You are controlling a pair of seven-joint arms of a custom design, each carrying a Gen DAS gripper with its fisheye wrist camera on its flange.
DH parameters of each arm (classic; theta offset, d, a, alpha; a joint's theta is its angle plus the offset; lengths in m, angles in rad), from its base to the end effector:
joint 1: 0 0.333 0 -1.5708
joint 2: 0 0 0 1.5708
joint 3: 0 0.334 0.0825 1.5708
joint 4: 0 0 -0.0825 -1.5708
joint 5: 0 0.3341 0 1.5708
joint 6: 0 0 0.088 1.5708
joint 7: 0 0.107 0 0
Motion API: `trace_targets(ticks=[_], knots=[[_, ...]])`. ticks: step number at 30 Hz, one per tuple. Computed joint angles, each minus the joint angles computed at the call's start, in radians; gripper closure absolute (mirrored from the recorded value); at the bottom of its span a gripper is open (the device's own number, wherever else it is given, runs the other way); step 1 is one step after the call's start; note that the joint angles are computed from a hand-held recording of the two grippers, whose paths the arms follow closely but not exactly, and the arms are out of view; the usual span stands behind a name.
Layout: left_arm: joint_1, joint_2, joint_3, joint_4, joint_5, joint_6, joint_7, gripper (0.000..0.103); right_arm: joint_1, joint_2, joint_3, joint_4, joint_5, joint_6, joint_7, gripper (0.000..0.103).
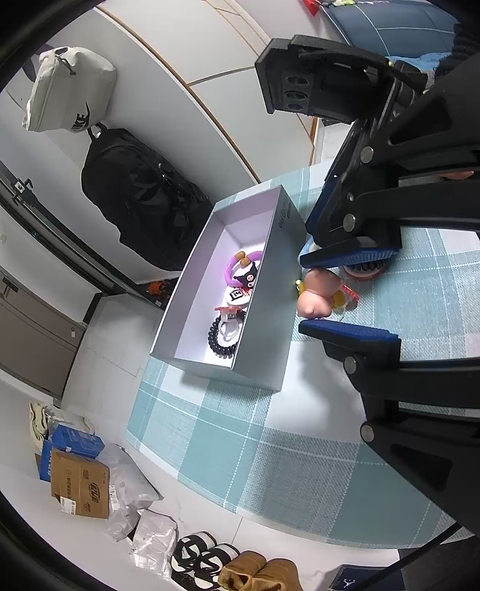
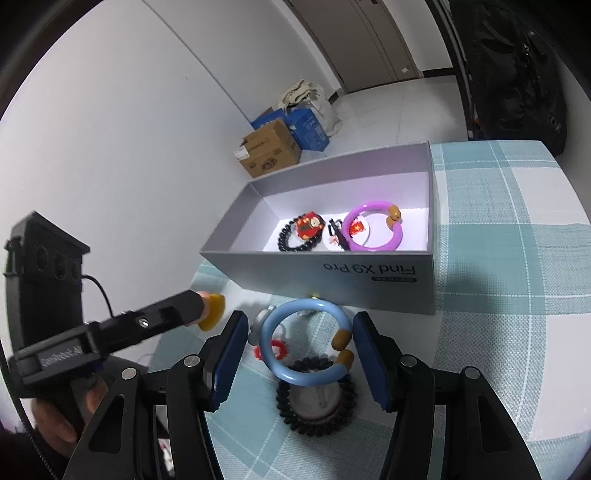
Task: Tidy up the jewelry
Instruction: 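Lift the pig charm and blue ring with both grippers toward the white box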
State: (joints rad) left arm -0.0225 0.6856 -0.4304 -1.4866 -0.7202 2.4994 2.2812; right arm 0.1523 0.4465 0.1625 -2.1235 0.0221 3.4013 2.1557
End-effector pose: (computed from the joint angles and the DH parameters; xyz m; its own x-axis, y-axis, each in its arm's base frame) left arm 0.6719 -0.2392 0.3744 -0.5432 -0.6527 0.5281 -0.8147 0.2577 -0.5195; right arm 0.5813 0.1748 0.3580 -0.1353 -0.8689 -0.4762 -0.7041 0.4225 -0.5708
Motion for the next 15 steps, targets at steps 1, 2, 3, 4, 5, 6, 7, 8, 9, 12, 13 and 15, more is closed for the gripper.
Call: trace_targets(ticks=[1,2,3,4,5,6,7,8,9,12,13,15], knots=[[0.001,-0.003,-0.003,-0.004,-0.003,0.006,0.006,0.080,-0.017,-0.004,0.017,-0.009,-0.006,0.017,0.004,0.045],[0.002,-0.006,-0.006,-0.008,-0.007,0.015,0.014,0.080,-0.029,-0.010,0.029,-0.018,-0.017,0.038,0.006,0.045],[0.001,-0.007,-0.007,-0.009,-0.008,0.022,0.018,0.080,-0.036,-0.015,0.035,-0.026,-0.030,0.059,0.007,0.045],[-0.001,-0.010,-0.009,-0.014,-0.011,0.037,0.024,0.080,-0.041,-0.018,0.038,-0.028,-0.042,0.069,0.010,0.045],[-0.003,-0.012,-0.009,-0.017,-0.011,0.049,0.028,0.080,-0.046,-0.023,0.042,-0.032,-0.055,0.086,0.013,0.045],[-0.006,-0.013,-0.009,-0.019,-0.011,0.060,0.029,0.080,-0.053,-0.027,0.047,-0.037,-0.072,0.104,0.018,0.045],[-0.006,-0.013,-0.012,-0.019,-0.014,0.069,0.029,0.080,-0.058,-0.031,0.048,-0.037,-0.085,0.113,0.026,0.045],[-0.005,-0.012,-0.016,-0.017,-0.016,0.070,0.032,0.080,-0.064,-0.034,0.052,-0.036,-0.099,0.120,0.035,0.045],[-0.005,-0.011,-0.019,-0.013,-0.015,0.074,0.036,0.080,-0.072,-0.037,0.056,-0.036,-0.117,0.128,0.044,0.045],[-0.013,-0.007,-0.018,0.000,-0.003,0.076,0.029,0.080,-0.042,-0.059,0.012,-0.027,-0.131,0.128,0.031,0.045],[-0.014,-0.005,-0.020,0.005,-0.003,0.076,0.026,0.080,-0.018,-0.064,-0.013,-0.020,-0.123,0.121,0.012,0.045],[-0.019,-0.001,-0.019,0.016,0.003,0.076,0.017,0.080,0.007,-0.071,-0.043,-0.001,-0.121,0.112,-0.030,0.045]])
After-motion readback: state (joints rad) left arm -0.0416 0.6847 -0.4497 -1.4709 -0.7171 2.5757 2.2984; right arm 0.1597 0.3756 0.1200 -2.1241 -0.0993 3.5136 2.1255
